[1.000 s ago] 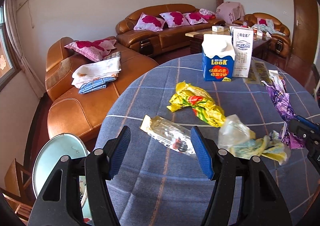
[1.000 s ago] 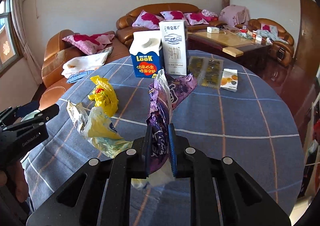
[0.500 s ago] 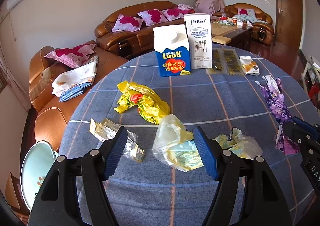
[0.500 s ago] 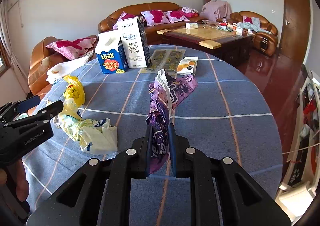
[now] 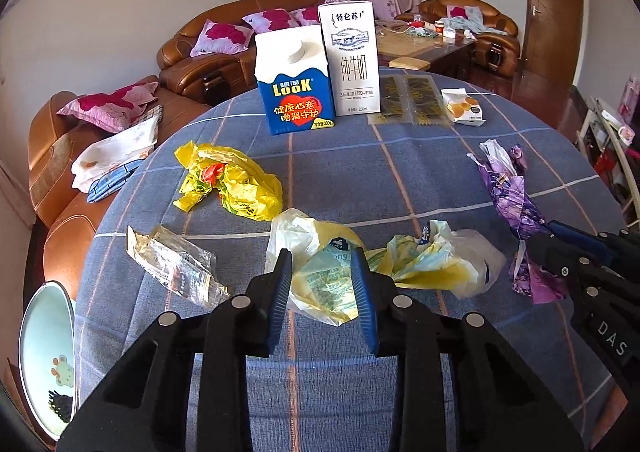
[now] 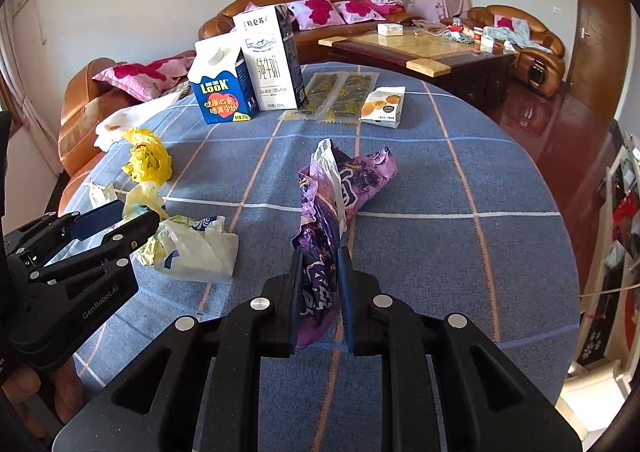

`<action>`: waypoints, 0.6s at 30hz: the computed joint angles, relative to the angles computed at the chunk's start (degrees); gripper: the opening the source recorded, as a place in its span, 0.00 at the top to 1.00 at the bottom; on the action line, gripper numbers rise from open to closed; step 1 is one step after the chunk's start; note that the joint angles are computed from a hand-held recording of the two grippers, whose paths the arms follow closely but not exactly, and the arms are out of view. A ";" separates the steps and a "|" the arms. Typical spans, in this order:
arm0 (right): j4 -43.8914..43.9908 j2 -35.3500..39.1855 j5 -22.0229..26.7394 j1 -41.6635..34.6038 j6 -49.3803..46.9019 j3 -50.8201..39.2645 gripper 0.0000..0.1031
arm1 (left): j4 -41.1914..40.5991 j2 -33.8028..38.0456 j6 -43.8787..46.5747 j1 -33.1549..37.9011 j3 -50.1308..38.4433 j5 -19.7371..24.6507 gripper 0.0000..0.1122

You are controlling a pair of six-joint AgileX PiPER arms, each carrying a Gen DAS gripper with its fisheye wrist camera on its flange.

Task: Collect trash
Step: 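Grasp the purple wrapper with the right tool while the left tool grasps the yellow plastic bag, then carry the purple wrapper and yellow plastic bag toward the blue bin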

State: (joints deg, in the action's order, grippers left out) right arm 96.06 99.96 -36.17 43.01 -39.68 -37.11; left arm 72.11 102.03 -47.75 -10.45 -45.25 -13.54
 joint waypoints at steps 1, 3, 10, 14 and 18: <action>0.29 -0.02 0.03 -0.04 -0.27 -0.04 0.82 | 1.04 -0.10 -0.77 0.32 0.07 -0.66 0.99; 0.65 -0.07 -0.08 0.01 -0.52 -0.01 0.82 | 3.93 -0.68 -3.38 0.82 0.24 -1.61 1.00; 3.40 0.50 -1.08 0.37 -4.20 -1.26 0.82 | 6.28 -2.26 -4.85 1.87 1.26 -3.14 1.00; 3.23 0.21 -1.50 0.58 -3.40 -0.80 0.82 | 5.76 -3.97 -3.99 3.31 2.39 -4.42 1.00; 3.46 0.07 -2.66 1.43 -2.87 -0.59 0.82 | 6.83 -6.66 -4.55 5.80 3.78 -6.51 1.00</action>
State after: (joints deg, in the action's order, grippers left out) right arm 99.52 100.02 -38.83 44.43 -42.55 -37.70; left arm 78.95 95.38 -52.30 -4.66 -41.47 -20.05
